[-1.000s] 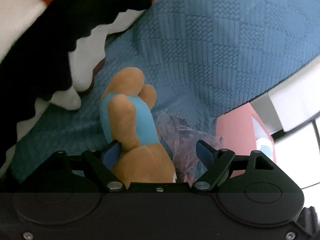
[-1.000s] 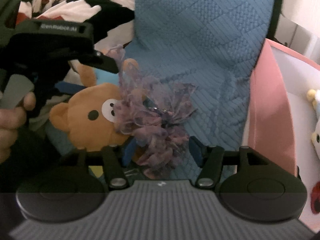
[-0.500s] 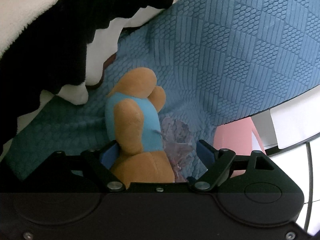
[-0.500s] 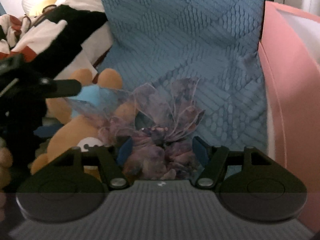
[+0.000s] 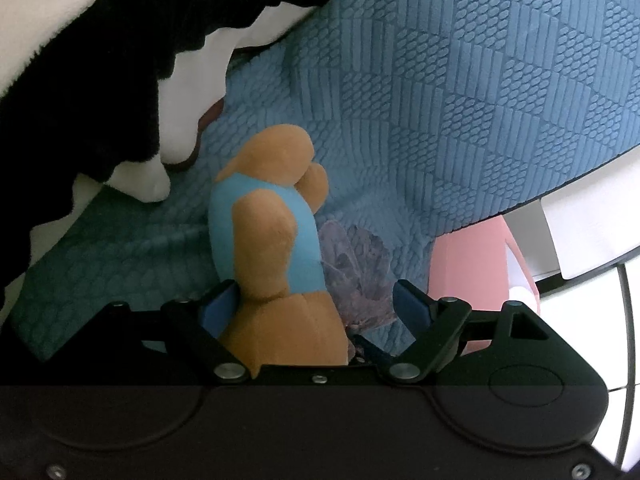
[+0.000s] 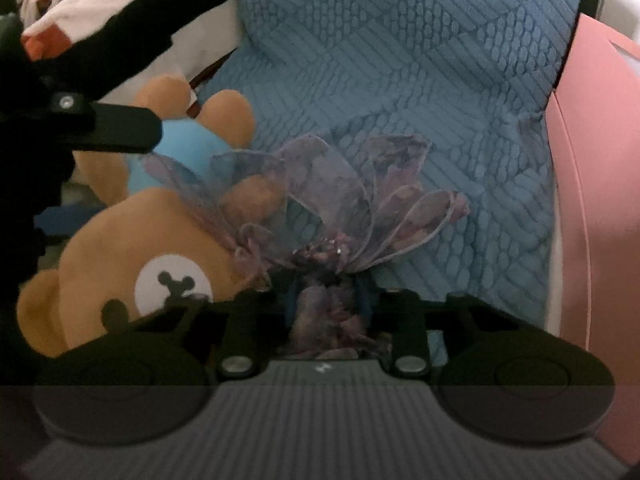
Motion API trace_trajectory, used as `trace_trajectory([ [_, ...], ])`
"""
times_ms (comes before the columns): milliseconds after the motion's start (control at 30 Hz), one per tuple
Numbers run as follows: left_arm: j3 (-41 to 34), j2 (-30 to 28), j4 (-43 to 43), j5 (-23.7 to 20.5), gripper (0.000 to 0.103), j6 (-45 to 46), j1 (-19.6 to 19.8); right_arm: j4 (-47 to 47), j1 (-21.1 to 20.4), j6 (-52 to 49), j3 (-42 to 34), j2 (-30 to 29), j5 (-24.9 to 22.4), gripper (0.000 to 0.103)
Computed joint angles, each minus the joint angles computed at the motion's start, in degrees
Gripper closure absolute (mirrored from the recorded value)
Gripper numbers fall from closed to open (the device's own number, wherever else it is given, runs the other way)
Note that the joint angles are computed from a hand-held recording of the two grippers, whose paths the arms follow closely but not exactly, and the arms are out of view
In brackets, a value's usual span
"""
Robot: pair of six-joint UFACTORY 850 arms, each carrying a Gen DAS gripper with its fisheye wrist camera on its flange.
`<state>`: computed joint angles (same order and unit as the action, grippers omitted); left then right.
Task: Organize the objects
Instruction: 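Lift the teddy bear with the left gripper while the right lifts the bow toward the box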
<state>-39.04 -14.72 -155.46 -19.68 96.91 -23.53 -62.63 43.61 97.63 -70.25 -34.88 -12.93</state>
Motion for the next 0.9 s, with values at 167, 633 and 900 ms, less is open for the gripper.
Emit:
trace_trajectory([
  [167, 0.08, 0.19, 1.81, 0.43, 0.021, -1.31, 0.08, 6.16, 0.35, -8.86, -0.56, 0.17, -1.79, 0.086],
  [633, -1.31, 0.46, -3.94, 7.54, 0.021, 8.99, -2.81, -8.35, 0.36, 7.39, 5.55, 6.31, -7.63, 0.099],
  [900, -3.7, -0.42, -22.14, 13.7, 0.022, 31.28, -5.39, -21.89, 0.35, 21.89, 9.69, 9.47, -7.11, 0.096],
])
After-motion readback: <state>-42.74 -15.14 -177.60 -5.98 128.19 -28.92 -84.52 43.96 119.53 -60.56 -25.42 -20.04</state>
